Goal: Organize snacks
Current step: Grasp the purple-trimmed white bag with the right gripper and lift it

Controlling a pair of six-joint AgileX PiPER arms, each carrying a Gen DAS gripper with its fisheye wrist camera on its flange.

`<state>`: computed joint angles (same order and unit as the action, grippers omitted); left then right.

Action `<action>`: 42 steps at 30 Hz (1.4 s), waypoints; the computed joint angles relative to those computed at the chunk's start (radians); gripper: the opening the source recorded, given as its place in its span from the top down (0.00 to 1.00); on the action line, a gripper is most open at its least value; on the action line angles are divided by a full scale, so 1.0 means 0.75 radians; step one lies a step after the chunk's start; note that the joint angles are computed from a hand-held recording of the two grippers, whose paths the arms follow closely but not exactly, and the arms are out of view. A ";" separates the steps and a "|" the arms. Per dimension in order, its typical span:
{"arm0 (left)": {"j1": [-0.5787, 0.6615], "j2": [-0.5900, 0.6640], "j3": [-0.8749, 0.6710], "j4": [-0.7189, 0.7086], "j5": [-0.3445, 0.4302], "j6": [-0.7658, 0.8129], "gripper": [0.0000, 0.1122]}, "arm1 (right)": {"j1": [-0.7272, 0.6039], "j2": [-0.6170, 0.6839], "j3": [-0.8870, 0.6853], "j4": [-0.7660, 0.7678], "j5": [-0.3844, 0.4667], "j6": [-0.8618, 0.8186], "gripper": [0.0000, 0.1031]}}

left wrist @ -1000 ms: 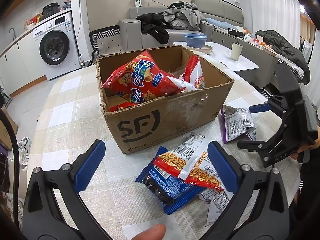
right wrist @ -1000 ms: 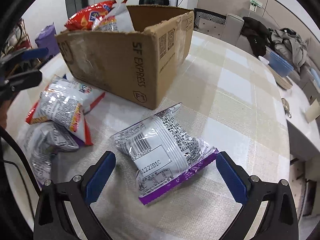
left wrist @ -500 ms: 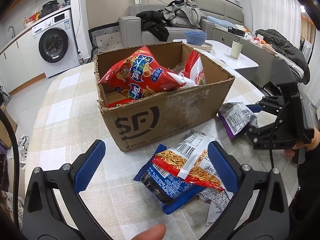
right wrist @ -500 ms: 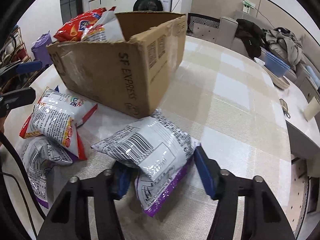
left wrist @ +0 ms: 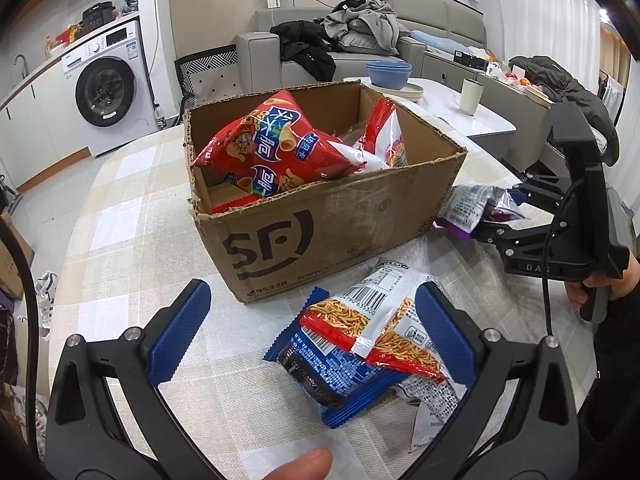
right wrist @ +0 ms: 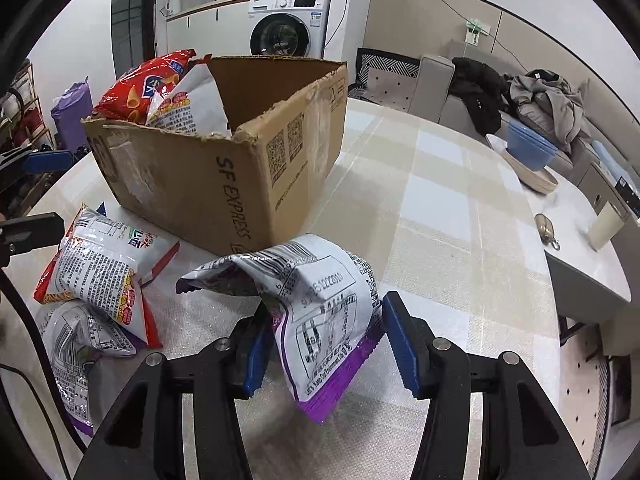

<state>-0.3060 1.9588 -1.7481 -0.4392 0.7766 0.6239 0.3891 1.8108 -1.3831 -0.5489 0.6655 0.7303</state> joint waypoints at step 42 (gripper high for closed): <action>-0.005 -0.038 0.063 -0.095 0.058 0.196 0.09 | 0.146 -0.363 0.281 -0.451 -0.137 0.395 0.75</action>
